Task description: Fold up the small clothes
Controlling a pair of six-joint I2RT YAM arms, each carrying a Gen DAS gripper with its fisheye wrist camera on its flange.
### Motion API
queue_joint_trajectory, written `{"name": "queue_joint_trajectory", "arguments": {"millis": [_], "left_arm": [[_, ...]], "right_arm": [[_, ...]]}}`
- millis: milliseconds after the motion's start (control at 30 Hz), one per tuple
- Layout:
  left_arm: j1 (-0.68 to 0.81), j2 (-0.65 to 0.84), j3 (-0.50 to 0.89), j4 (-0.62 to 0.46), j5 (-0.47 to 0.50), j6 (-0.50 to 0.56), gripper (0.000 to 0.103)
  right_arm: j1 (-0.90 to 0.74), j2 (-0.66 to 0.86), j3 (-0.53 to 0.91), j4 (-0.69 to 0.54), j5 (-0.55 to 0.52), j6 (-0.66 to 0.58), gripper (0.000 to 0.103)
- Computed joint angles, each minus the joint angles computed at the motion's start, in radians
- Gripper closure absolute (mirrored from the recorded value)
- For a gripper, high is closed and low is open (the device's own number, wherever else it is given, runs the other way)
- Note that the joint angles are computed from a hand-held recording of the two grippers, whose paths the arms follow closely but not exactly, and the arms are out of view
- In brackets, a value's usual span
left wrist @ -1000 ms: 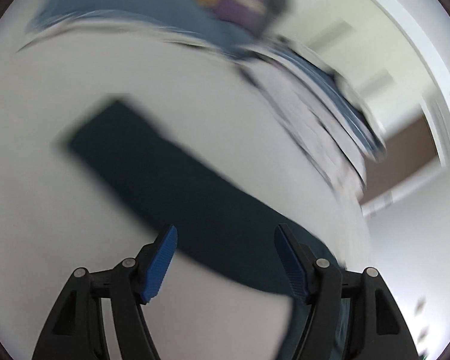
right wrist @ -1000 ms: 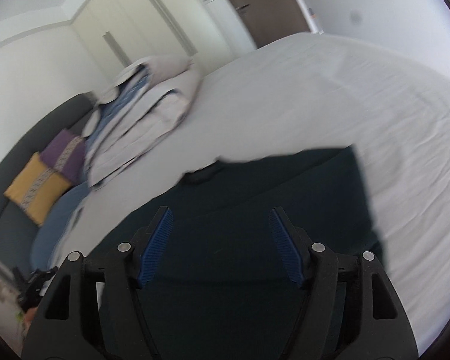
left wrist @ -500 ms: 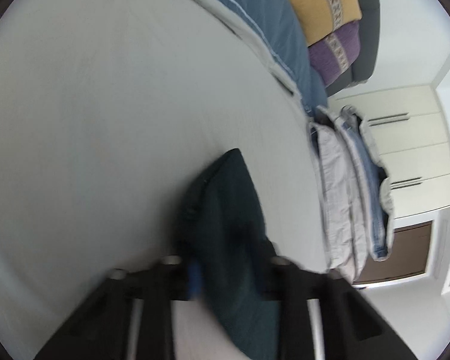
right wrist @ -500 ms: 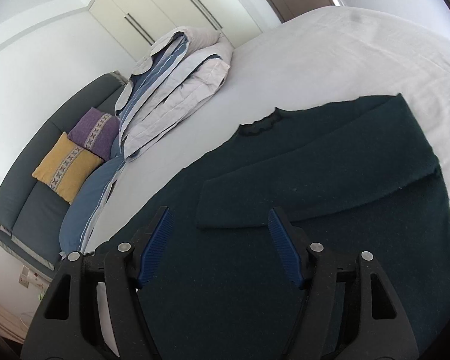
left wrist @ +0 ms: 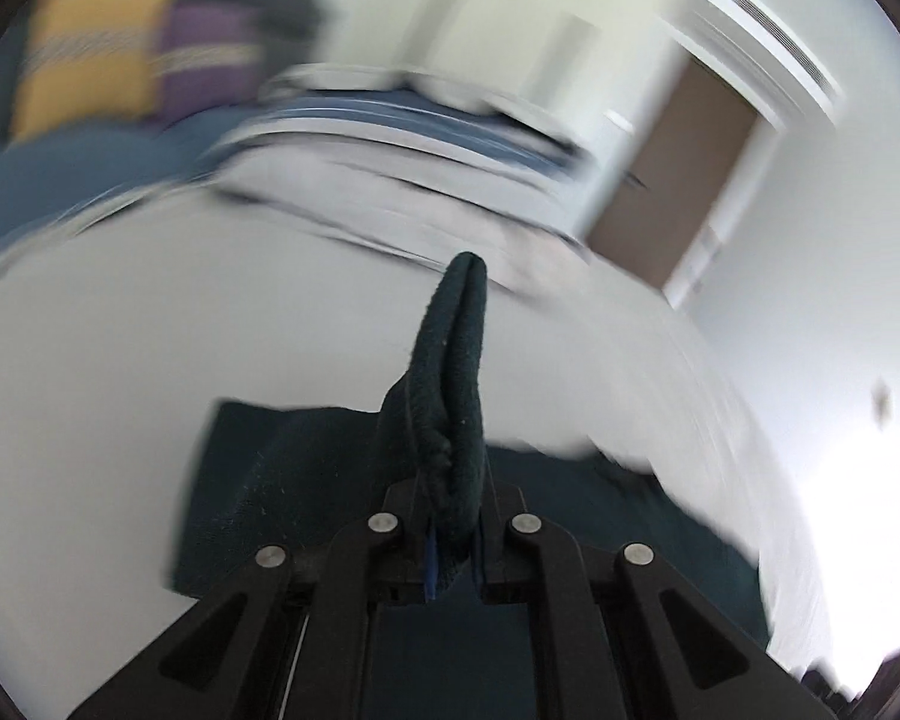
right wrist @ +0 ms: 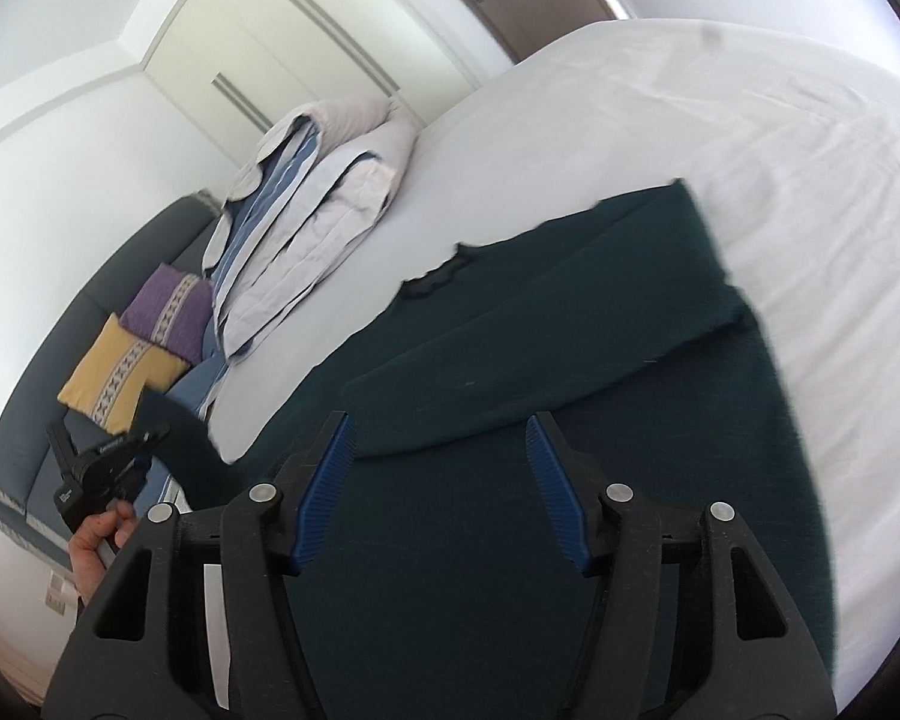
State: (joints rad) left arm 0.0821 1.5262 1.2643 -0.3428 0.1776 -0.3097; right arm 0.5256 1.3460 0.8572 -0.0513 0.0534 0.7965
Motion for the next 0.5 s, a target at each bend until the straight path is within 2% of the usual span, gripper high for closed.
{"name": "queue_joint_trajectory", "arguments": {"millis": [133,167,200,267,333,400,467,500], "left_arm": [[-0.275,0.12,0.014,0.01,-0.129,0.015,0.093],[-0.322,0.169,0.035,-0.006,-0.15,0.023,0.084],[-0.355,0.22,0.071,-0.037,-0.167,0.032,0.067],[-0.395,0.281,0.103,-0.08,-0.201,0.036,0.05],[-0.397,0.246,0.045,-0.06,-0.206,0.047,0.04],[-0.381,0.172,-0.017,-0.045,-0.196,0.063,0.02],[-0.362,0.067,-0.12,0.01,-0.203,0.092,0.008],[-0.347,0.004,-0.177,0.036,-0.191,0.107,0.006]], "right_arm": [[-0.059,-0.063,-0.071,-0.002,-0.026,0.011,0.045],[-0.074,-0.074,-0.086,-0.004,-0.034,0.012,0.045],[-0.085,-0.077,-0.094,-0.008,-0.041,0.011,0.045],[-0.1,-0.07,-0.099,-0.018,-0.047,0.015,0.044],[-0.115,-0.043,-0.088,-0.016,-0.073,0.01,0.043],[-0.12,0.015,-0.048,-0.004,-0.098,-0.006,0.041],[-0.103,0.094,0.023,-0.004,-0.119,-0.01,0.041],[-0.095,0.137,0.067,-0.008,-0.136,-0.019,0.041]]}}
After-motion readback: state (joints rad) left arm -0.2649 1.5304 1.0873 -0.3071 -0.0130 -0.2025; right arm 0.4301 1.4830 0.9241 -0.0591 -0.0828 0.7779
